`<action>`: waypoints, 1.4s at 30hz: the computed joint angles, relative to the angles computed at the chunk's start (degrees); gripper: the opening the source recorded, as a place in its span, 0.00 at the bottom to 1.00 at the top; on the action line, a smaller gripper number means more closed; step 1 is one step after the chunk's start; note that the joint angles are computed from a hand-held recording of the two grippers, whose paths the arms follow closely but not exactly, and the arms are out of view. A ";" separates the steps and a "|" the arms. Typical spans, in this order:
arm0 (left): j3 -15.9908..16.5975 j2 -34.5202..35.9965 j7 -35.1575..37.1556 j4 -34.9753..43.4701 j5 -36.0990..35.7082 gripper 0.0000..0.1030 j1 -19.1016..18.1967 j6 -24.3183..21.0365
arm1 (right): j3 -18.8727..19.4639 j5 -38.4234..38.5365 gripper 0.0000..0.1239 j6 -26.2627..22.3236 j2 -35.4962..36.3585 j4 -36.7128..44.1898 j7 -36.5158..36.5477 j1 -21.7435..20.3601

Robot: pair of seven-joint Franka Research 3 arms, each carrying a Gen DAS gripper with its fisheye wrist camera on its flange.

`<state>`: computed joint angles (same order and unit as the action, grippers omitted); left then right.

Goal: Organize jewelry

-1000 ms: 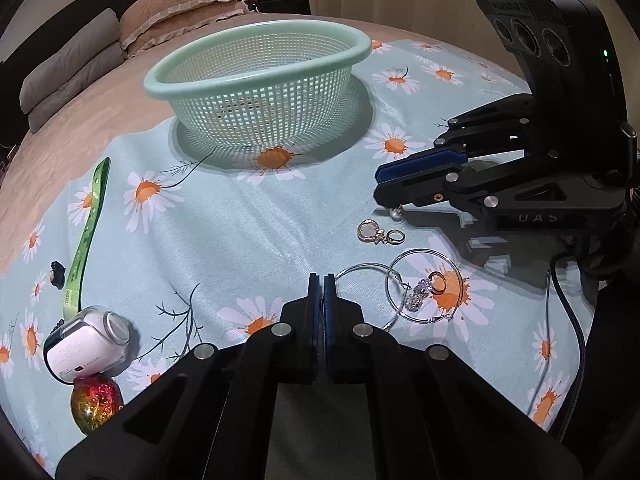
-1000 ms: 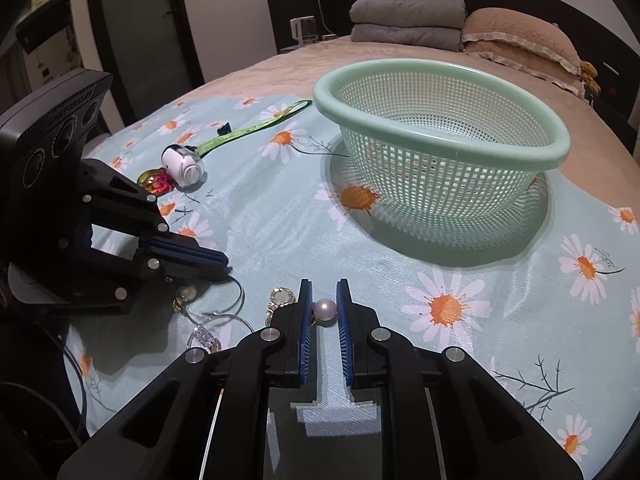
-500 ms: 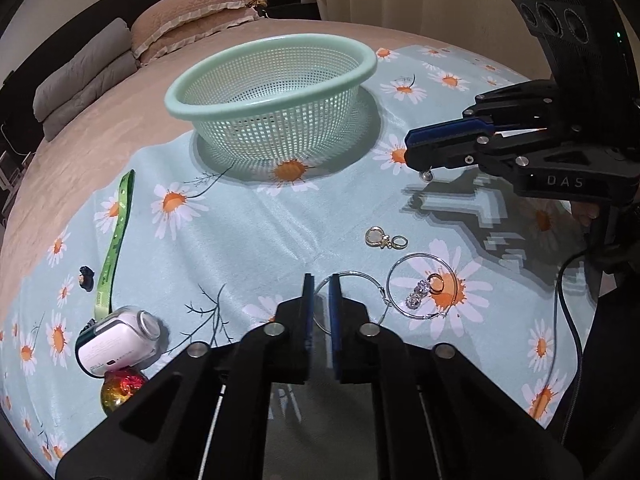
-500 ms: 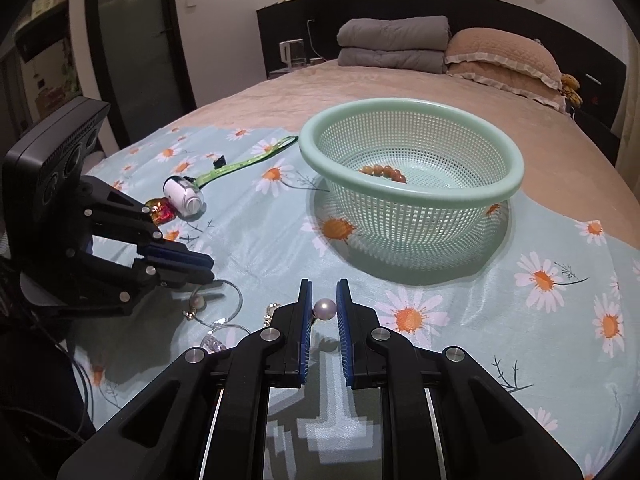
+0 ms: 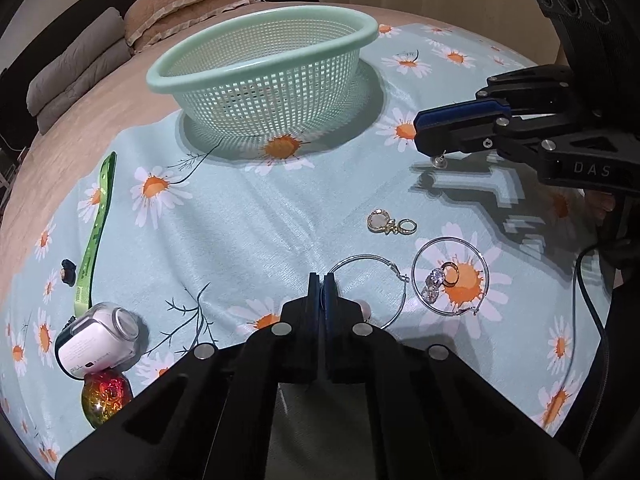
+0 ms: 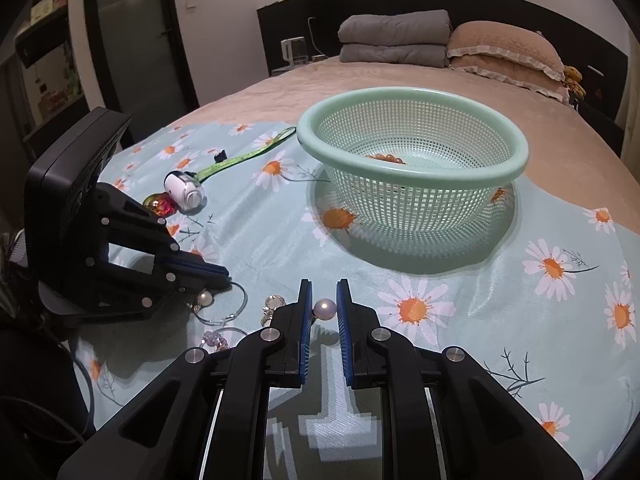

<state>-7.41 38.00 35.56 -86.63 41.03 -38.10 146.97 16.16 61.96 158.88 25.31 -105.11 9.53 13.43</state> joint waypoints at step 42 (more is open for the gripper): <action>4.13 4.29 0.72 21.78 5.13 0.63 0.53 -9.34 | 1.28 5.05 0.27 5.70 3.44 14.25 -0.96 -0.52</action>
<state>-3.28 42.29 36.28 -64.85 46.16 -37.57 137.63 17.44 67.01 164.59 28.75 -90.87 8.57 12.90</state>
